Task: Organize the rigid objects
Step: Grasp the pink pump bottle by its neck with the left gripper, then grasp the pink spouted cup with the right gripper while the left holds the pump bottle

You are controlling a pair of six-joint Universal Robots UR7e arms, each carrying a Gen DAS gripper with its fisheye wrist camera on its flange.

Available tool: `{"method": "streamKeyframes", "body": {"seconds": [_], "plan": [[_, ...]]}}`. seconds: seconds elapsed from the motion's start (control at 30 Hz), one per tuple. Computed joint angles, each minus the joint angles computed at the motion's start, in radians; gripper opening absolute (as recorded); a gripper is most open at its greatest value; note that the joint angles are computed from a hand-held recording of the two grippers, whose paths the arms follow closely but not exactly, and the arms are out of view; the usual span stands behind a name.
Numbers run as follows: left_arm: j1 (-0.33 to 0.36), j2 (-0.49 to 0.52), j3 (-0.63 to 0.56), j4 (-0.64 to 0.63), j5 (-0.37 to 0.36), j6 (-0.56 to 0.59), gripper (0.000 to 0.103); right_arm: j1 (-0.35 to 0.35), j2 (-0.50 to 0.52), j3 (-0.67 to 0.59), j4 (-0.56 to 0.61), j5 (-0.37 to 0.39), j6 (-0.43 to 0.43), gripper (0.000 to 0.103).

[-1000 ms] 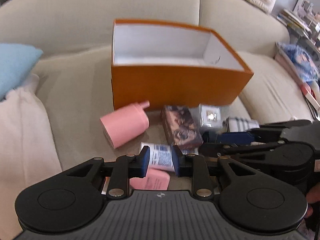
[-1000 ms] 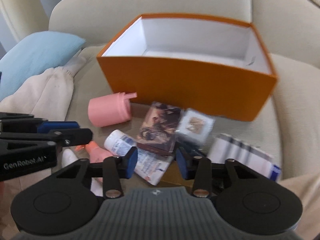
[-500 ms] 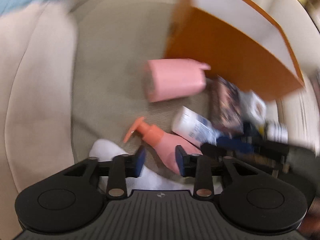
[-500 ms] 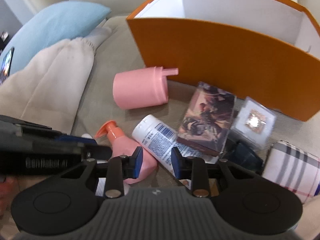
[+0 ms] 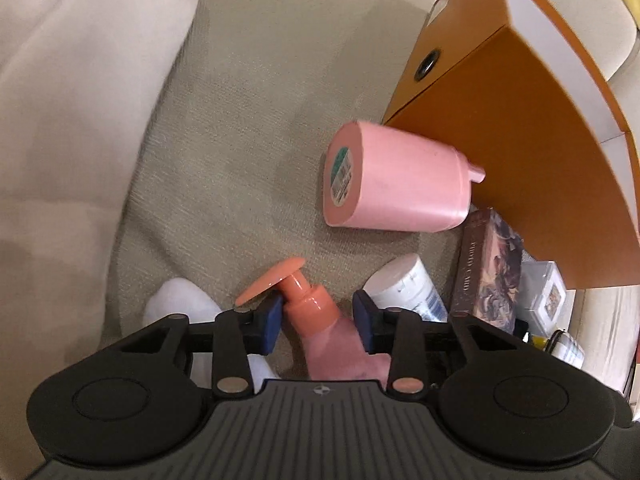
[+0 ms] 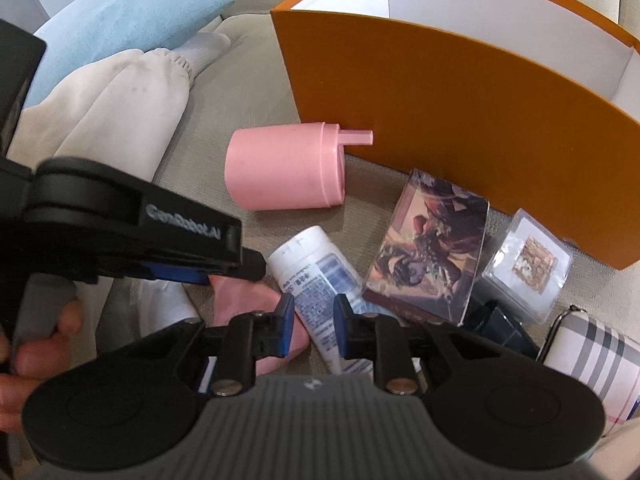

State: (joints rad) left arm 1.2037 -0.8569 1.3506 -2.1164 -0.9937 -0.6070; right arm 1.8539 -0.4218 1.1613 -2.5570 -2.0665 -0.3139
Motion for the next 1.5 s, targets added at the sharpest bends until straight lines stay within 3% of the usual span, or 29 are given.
{"method": "streamKeyframes", "body": {"seconds": [0.1,0.37,0.47,0.57,0.87,0.97,1.03,1.33,1.5], "plan": [[-0.002,-0.016,0.026,-0.05,-0.009,0.042,0.032,0.004,0.006,-0.007,-0.016,0.0,-0.012,0.022],[-0.043,-0.065,0.105,-0.295,0.056,0.246,0.028,0.01,0.017,-0.044,-0.043,0.018,0.045,0.025],[-0.069,-0.084,0.142,-0.398,0.129,0.318,0.028,0.009,0.033,-0.082,-0.043,0.03,0.105,0.04],[-0.076,-0.074,0.123,-0.447,0.171,0.378,0.028,0.005,0.046,-0.126,-0.014,0.047,0.208,0.054],[-0.051,-0.003,0.028,-0.524,0.184,0.524,0.028,-0.015,0.113,-0.274,0.13,0.108,0.642,0.057],[-0.043,-0.005,0.039,-0.533,0.179,0.518,0.028,-0.03,0.133,-0.31,0.171,0.137,0.771,0.057],[-0.032,-0.003,0.036,-0.514,0.174,0.493,0.028,-0.038,0.147,-0.331,0.181,0.153,0.815,0.064],[-0.012,-0.009,0.031,-0.48,0.143,0.443,0.028,-0.034,0.247,-0.477,0.197,0.184,0.813,0.071],[-0.01,-0.013,0.036,-0.486,0.136,0.435,0.028,-0.029,0.287,-0.524,0.162,0.188,0.774,0.068]]}}
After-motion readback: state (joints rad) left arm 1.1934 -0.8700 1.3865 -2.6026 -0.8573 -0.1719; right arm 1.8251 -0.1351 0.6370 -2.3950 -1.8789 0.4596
